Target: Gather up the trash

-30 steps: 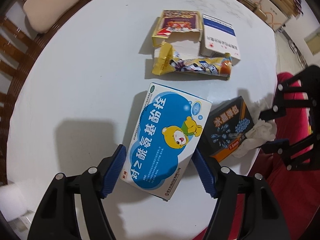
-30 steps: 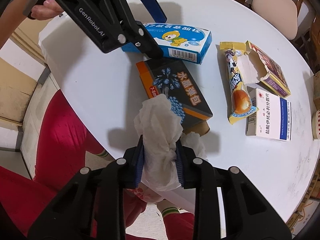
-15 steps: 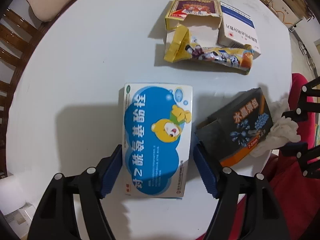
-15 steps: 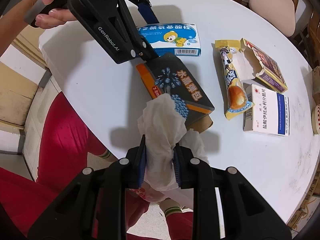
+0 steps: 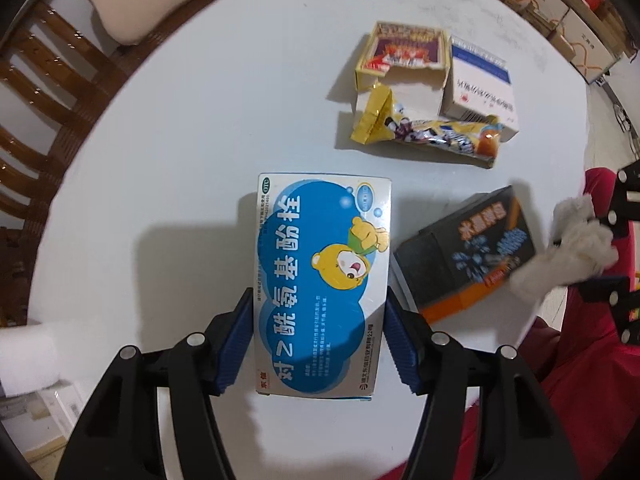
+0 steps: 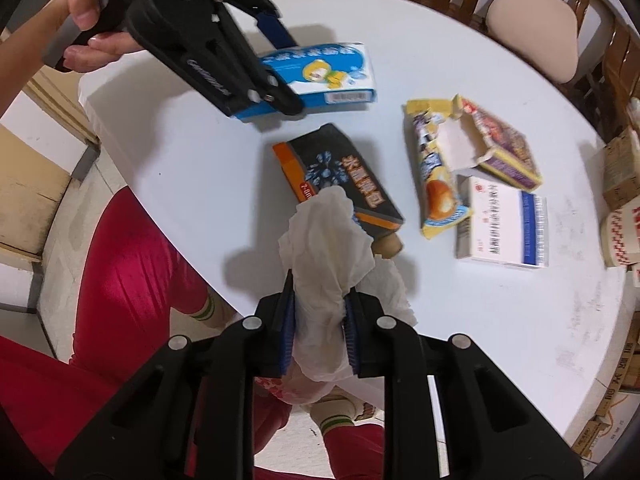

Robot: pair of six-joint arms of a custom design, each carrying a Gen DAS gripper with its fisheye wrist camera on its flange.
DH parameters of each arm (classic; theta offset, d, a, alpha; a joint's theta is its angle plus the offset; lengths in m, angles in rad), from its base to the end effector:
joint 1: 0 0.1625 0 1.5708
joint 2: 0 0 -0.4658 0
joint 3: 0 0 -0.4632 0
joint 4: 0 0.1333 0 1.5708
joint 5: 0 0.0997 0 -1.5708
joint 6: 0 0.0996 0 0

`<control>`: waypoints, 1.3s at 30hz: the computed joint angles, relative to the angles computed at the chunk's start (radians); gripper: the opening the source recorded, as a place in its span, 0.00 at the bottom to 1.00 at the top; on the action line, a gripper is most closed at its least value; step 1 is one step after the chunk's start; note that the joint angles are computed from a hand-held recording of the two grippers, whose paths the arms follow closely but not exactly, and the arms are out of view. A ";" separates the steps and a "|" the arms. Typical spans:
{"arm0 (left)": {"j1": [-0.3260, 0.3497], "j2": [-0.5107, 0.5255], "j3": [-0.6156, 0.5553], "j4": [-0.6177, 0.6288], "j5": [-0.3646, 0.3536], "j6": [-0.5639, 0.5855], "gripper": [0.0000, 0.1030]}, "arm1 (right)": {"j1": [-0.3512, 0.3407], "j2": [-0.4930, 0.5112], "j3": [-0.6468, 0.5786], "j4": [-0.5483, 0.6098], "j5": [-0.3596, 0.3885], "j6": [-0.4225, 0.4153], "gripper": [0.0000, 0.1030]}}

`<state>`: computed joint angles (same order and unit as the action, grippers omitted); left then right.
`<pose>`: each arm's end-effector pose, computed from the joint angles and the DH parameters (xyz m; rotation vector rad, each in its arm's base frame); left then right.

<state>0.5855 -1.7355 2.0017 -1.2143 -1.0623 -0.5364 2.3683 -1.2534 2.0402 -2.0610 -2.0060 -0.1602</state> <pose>-0.2335 -0.3730 0.3713 0.7162 2.2521 0.1269 0.4512 -0.3128 0.1615 1.2899 -2.2960 -0.1911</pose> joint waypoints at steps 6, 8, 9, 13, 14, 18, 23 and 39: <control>-0.149 -0.054 -0.010 0.093 -0.004 -0.174 0.58 | 0.035 -0.037 -0.017 -0.021 -0.047 0.011 0.20; -0.208 -0.075 -0.016 0.129 -0.008 -0.266 0.58 | 0.044 -0.051 -0.022 -0.039 -0.053 0.015 0.20; -0.236 -0.087 -0.019 0.131 -0.022 -0.308 0.58 | 0.051 -0.062 -0.023 -0.048 -0.055 0.016 0.20; -0.350 -0.133 -0.011 0.173 -0.030 -0.426 0.58 | 0.077 -0.102 -0.017 -0.072 -0.061 0.012 0.20; -0.359 -0.135 -0.013 0.180 -0.027 -0.444 0.58 | 0.085 -0.109 -0.016 -0.072 -0.062 0.014 0.20; -0.403 -0.152 0.008 0.173 -0.043 -0.505 0.58 | 0.110 -0.149 -0.001 -0.062 -0.061 0.013 0.20; -0.471 -0.175 0.048 0.179 -0.074 -0.592 0.58 | 0.138 -0.197 0.036 -0.043 -0.053 0.035 0.20; -0.602 -0.215 0.193 0.076 -0.198 -0.746 0.58 | 0.179 -0.319 0.145 0.041 -0.022 0.118 0.20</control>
<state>-0.0160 -1.9510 2.1946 -1.1379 -1.2605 -1.2826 2.5469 -1.5723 2.1852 -2.0201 -2.0280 -0.0425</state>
